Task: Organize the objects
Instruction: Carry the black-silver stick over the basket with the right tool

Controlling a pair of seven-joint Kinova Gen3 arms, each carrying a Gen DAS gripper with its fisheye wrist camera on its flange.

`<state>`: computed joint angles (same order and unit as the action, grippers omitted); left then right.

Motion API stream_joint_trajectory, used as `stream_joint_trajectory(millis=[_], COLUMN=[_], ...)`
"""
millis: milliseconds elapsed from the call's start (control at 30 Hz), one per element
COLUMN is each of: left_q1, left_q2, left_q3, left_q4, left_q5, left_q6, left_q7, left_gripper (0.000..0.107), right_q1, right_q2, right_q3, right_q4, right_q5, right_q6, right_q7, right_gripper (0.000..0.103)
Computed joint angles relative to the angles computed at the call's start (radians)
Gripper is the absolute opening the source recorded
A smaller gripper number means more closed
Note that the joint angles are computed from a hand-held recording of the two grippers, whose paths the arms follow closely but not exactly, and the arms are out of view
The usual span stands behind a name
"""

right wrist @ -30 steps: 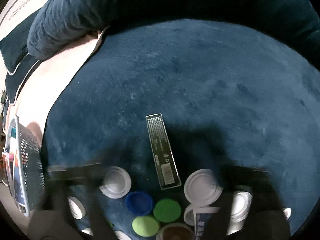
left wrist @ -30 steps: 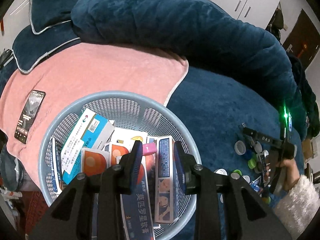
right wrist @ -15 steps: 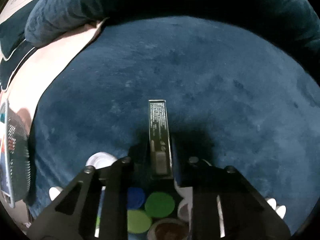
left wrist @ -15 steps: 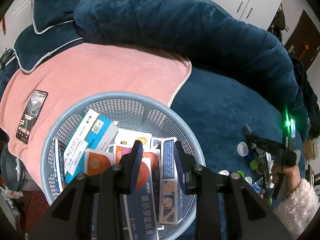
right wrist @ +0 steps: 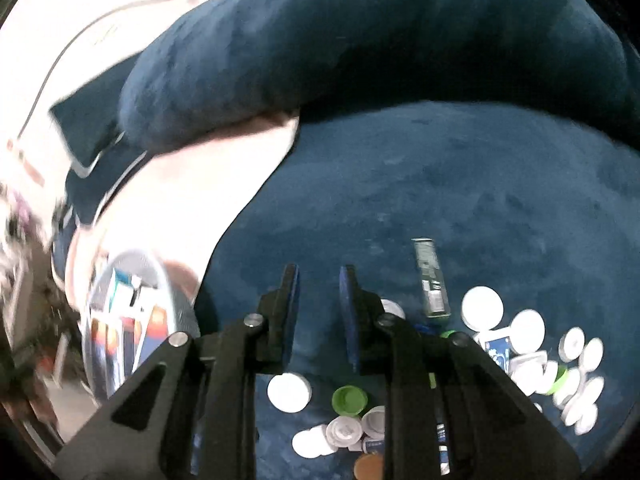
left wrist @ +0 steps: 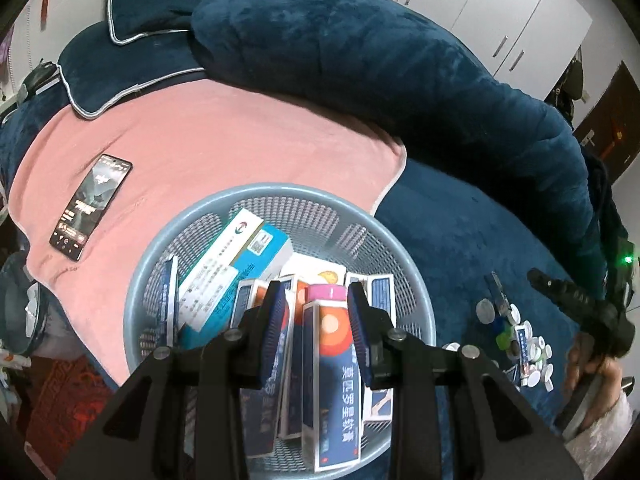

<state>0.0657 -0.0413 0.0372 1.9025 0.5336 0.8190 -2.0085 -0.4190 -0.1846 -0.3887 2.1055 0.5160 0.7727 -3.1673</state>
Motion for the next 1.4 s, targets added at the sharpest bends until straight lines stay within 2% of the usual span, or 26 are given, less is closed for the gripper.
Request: stream_joint_trajectory(millis=[67, 133, 167, 200, 233, 300, 433, 467, 500, 567, 633, 700, 767, 900, 1133, 1267, 1400], left_q1=[0.006, 0.017, 0.022, 0.029, 0.036, 0.049, 0.073, 0.077, 0.082, 0.088, 0.091, 0.091, 0.092, 0.091, 0.078, 0.055, 0.026], left_q2=[0.002, 0.01, 0.014, 0.019, 0.022, 0.024, 0.019, 0.018, 0.017, 0.018, 0.023, 0.025, 0.023, 0.019, 0.002, -0.014, -0.03], left_q3=[0.006, 0.017, 0.022, 0.029, 0.034, 0.045, 0.057, 0.059, 0.061, 0.063, 0.063, 0.061, 0.06, 0.056, 0.037, 0.015, -0.011], left_q4=[0.0, -0.005, -0.008, -0.013, -0.016, -0.018, -0.019, -0.02, -0.021, -0.022, -0.026, -0.027, -0.025, -0.025, -0.02, -0.011, 0.004], left_q5=[-0.007, -0.02, -0.027, -0.033, -0.039, -0.051, -0.08, -0.089, -0.099, -0.118, -0.133, -0.137, -0.139, -0.127, -0.082, -0.049, -0.052], left_q6=[-0.004, -0.012, -0.013, -0.013, -0.017, -0.028, -0.049, -0.052, -0.056, -0.065, -0.065, -0.062, -0.065, -0.063, -0.054, -0.06, -0.073], left_q7=[-0.001, 0.01, 0.015, 0.021, 0.029, 0.037, 0.059, 0.066, 0.075, 0.094, 0.113, 0.122, 0.123, 0.118, 0.08, 0.058, 0.048], left_gripper=[0.033, 0.033, 0.033, 0.033, 0.033, 0.035, 0.039, 0.039, 0.039, 0.039, 0.039, 0.039, 0.039, 0.039, 0.039, 0.039, 0.039], right_q1=[0.032, 0.082, 0.089, 0.095, 0.109, 0.135, 0.135, 0.13, 0.123, 0.102, 0.078, 0.047, 0.015, -0.058, -0.081, -0.108, -0.162], right_q2=[-0.048, -0.086, -0.092, -0.094, -0.091, -0.067, 0.022, 0.041, 0.058, 0.106, 0.143, 0.202, 0.234, 0.175, 0.065, 0.046, 0.092], right_q3=[0.042, 0.04, 0.058, 0.073, 0.079, 0.056, 0.046, 0.05, 0.058, 0.084, 0.113, 0.134, 0.151, 0.16, 0.074, -0.007, -0.059], right_q4=[0.061, 0.106, 0.123, 0.132, 0.15, 0.158, 0.143, 0.148, 0.151, 0.144, 0.127, 0.095, 0.082, 0.101, 0.082, -0.004, -0.101], right_q5=[-0.057, -0.071, -0.076, -0.094, -0.103, -0.095, -0.065, -0.046, -0.031, -0.019, -0.02, -0.029, -0.022, 0.062, 0.073, 0.102, 0.187], right_q6=[-0.06, -0.071, -0.084, -0.101, -0.132, -0.144, -0.131, -0.144, -0.158, -0.174, -0.168, -0.134, -0.107, -0.08, 0.013, 0.071, 0.025], right_q7=[-0.017, -0.037, -0.023, 0.008, 0.029, 0.048, 0.077, 0.065, 0.06, 0.076, 0.112, 0.152, 0.157, 0.078, 0.025, -0.02, -0.12], right_gripper=[0.024, 0.028, 0.048, 0.097, 0.102, 0.103, 0.102, 0.098, 0.087, 0.076, 0.06, 0.031, 0.02, 0.02, 0.02, 0.02, 0.02])
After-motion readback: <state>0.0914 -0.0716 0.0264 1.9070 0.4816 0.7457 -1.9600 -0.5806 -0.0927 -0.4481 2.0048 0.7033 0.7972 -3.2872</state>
